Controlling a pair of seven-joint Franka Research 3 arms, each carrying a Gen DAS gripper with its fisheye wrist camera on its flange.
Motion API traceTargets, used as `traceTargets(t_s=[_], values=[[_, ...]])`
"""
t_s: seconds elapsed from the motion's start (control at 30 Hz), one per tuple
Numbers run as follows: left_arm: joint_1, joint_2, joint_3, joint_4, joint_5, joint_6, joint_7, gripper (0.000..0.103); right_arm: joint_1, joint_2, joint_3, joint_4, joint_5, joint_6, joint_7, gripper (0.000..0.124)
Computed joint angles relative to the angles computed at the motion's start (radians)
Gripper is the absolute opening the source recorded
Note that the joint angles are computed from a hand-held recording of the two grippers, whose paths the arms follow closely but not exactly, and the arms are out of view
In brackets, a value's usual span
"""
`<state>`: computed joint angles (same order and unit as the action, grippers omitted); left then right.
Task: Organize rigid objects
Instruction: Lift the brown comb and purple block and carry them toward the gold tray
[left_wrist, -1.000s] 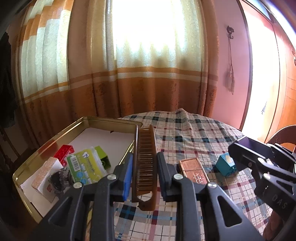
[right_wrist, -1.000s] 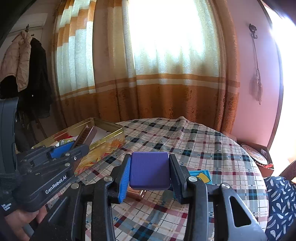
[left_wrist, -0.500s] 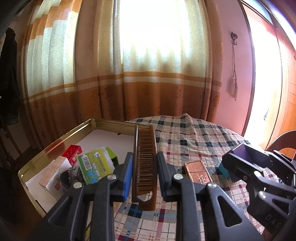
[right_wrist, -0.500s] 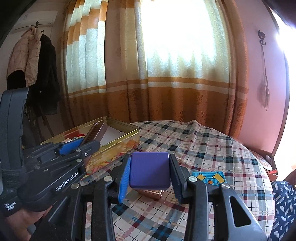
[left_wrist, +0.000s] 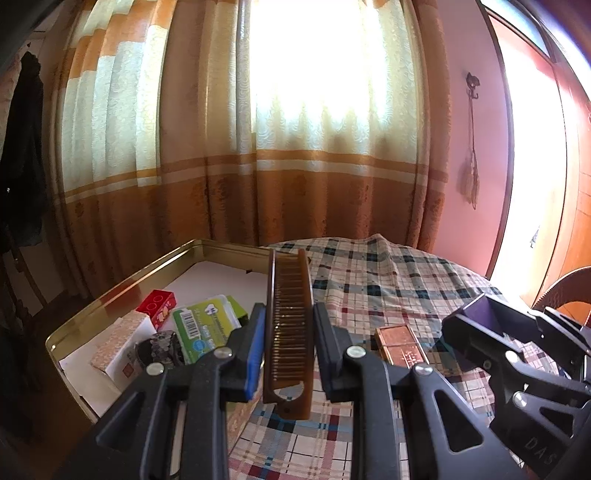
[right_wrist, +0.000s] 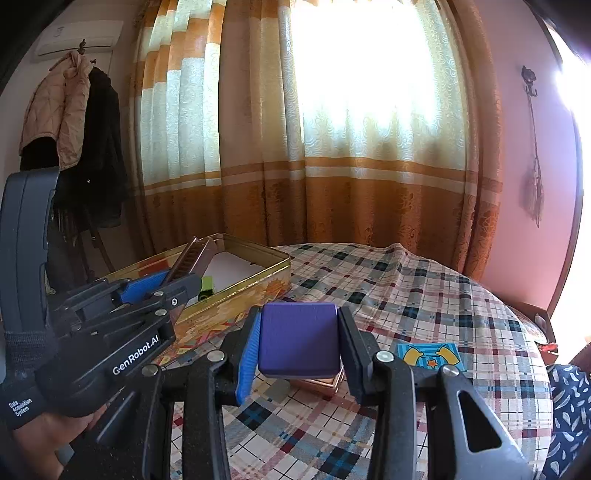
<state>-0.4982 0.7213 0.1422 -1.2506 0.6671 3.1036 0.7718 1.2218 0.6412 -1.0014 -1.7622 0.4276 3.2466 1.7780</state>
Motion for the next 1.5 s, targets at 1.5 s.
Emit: traceTargets(t_s=[1.5], values=[[-0.124,-0.054,0.236,-0.134,-0.033,0.133,-0.108,0.024,-0.022,0.008,0.051,0.041,0.028,0.012,-0.019,0.042]])
